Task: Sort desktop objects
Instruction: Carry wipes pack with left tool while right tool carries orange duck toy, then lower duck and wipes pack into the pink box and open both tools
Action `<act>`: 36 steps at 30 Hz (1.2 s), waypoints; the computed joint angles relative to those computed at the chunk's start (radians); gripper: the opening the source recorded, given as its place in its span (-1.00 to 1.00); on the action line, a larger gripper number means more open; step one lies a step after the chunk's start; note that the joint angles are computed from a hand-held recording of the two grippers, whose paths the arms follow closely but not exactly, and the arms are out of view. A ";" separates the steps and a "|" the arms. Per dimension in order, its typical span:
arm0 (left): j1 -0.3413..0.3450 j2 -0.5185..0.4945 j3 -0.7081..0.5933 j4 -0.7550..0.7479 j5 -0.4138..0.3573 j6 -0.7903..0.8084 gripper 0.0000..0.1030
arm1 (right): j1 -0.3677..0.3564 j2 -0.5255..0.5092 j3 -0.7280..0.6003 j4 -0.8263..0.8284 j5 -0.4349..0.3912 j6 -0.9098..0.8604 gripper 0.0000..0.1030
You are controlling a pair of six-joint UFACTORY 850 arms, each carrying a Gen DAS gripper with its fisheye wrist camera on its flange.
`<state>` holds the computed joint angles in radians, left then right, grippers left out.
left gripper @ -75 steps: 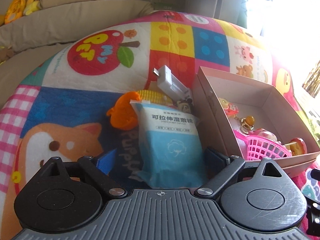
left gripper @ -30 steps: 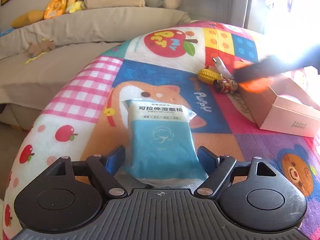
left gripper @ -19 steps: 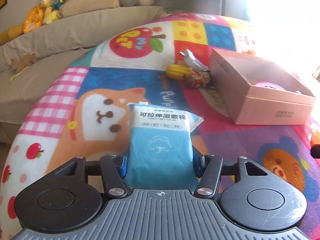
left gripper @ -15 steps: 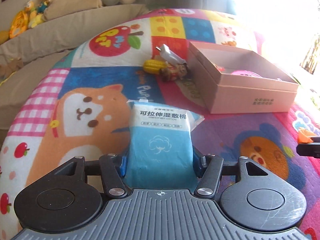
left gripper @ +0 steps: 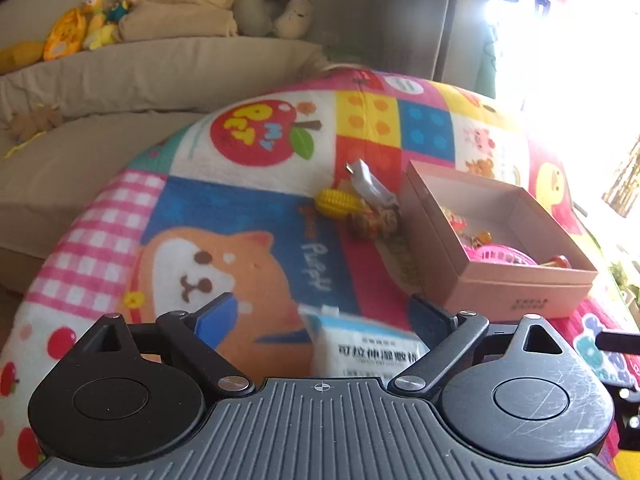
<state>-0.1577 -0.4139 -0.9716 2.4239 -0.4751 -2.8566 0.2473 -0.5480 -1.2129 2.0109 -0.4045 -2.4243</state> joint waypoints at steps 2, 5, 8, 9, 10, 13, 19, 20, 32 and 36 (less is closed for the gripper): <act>0.000 -0.014 -0.030 -0.048 0.012 0.063 0.87 | -0.001 -0.010 -0.007 -0.027 0.000 0.047 0.22; -0.005 -0.023 -0.039 -0.015 0.041 0.053 0.89 | -0.005 -0.017 -0.002 -0.027 0.009 0.072 0.35; -0.024 -0.031 -0.028 0.008 0.059 0.071 0.93 | -0.011 -0.015 0.012 0.027 0.022 0.051 0.67; -0.032 -0.035 -0.024 -0.001 0.062 0.095 0.93 | -0.013 -0.014 0.018 0.046 0.027 0.035 0.67; -0.036 -0.036 -0.023 -0.004 0.066 0.107 0.93 | -0.014 -0.017 0.020 0.033 0.039 0.048 0.67; -0.043 -0.040 -0.019 -0.009 0.076 0.129 0.93 | -0.016 -0.030 0.009 -0.058 0.062 0.149 0.67; -0.058 -0.052 -0.030 -0.116 0.079 0.252 0.93 | -0.017 -0.046 -0.012 -0.214 0.066 0.333 0.11; -0.062 -0.055 -0.033 -0.151 0.075 0.286 0.93 | -0.016 -0.047 -0.012 -0.220 0.069 0.341 0.02; -0.072 -0.018 -0.018 -0.196 0.113 0.331 0.12 | -0.033 -0.003 0.033 -0.219 0.040 0.333 -0.13; -0.081 0.048 -0.035 0.058 0.020 0.179 0.12 | -0.072 0.043 0.017 -0.210 -0.038 0.324 -0.13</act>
